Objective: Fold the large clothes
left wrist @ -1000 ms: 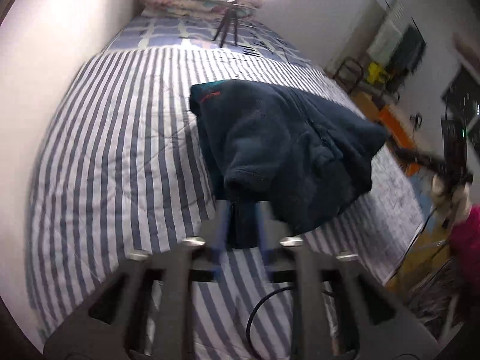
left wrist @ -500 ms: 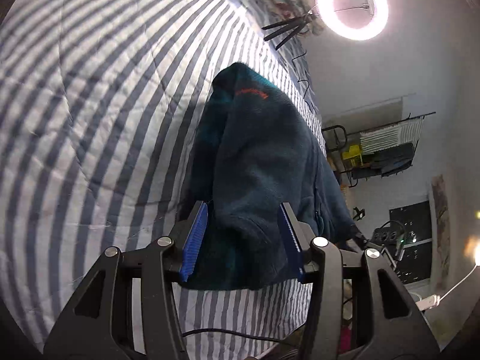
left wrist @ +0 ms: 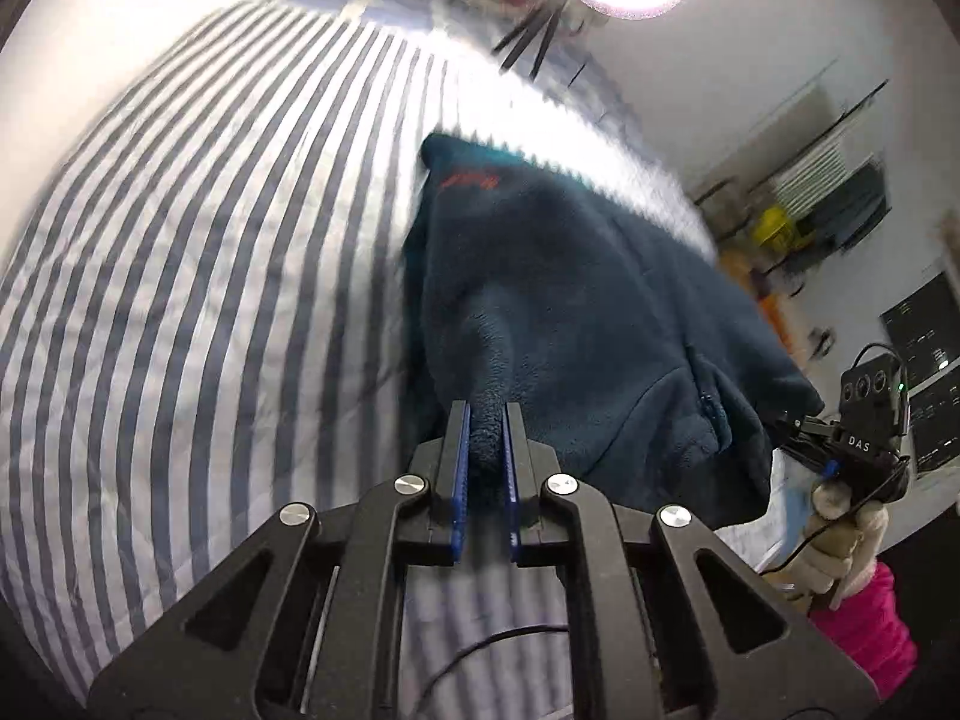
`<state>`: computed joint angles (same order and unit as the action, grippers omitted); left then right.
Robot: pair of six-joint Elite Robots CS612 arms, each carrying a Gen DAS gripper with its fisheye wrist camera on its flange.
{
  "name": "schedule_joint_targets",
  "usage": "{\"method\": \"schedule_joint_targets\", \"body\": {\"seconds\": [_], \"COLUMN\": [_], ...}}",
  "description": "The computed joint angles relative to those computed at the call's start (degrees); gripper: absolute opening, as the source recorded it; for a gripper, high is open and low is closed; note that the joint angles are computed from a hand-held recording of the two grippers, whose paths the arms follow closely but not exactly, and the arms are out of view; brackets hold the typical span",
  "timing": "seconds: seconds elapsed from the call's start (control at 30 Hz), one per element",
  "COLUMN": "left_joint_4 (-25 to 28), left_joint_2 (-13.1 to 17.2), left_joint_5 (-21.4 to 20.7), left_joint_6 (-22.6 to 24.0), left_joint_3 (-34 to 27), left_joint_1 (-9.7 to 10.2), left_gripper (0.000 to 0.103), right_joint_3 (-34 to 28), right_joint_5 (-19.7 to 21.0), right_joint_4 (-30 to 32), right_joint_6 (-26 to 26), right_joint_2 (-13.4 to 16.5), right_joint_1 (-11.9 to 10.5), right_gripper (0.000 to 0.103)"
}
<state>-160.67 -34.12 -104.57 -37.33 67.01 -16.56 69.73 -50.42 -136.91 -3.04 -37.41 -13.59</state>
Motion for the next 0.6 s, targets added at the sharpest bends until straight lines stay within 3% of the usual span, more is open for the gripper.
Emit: {"method": "schedule_joint_targets", "body": {"seconds": [0.07,0.2,0.27,0.4,0.5,0.6], "left_joint_4": [2.0,4.0,4.8,3.8,0.6,-0.7], "left_joint_2": [1.2,1.8,0.7,-1.8,-3.9,-4.3], "left_joint_5": [0.3,1.9,3.5,5.7,7.8,9.1], "left_joint_6": [-1.4,0.3,3.0,5.6,8.0,10.3], "left_joint_3": [-0.9,-1.6,-1.0,1.2,3.7,3.1], "left_joint_1": [-0.1,-0.83,-1.25,-1.63,-1.95,-2.34], "left_gripper": [0.008,0.008,0.008,0.014,0.014,0.014], "right_joint_3": [-0.5,-0.3,0.2,2.0,5.7,6.7], "right_joint_5": [-3.2,-2.9,-4.1,-7.8,-12.7,-12.7], "right_joint_4": [2.0,0.2,1.1,1.1,-5.6,-9.6], "right_joint_6": [1.3,2.4,-1.0,-3.0,-1.5,-2.3], "right_joint_2": [1.4,1.9,0.8,-2.4,-5.6,-7.0], "right_joint_1": [0.4,0.2,0.3,-0.1,-0.5,-0.3], "right_gripper": [0.008,0.008,0.01,0.033,0.033,0.032]}}
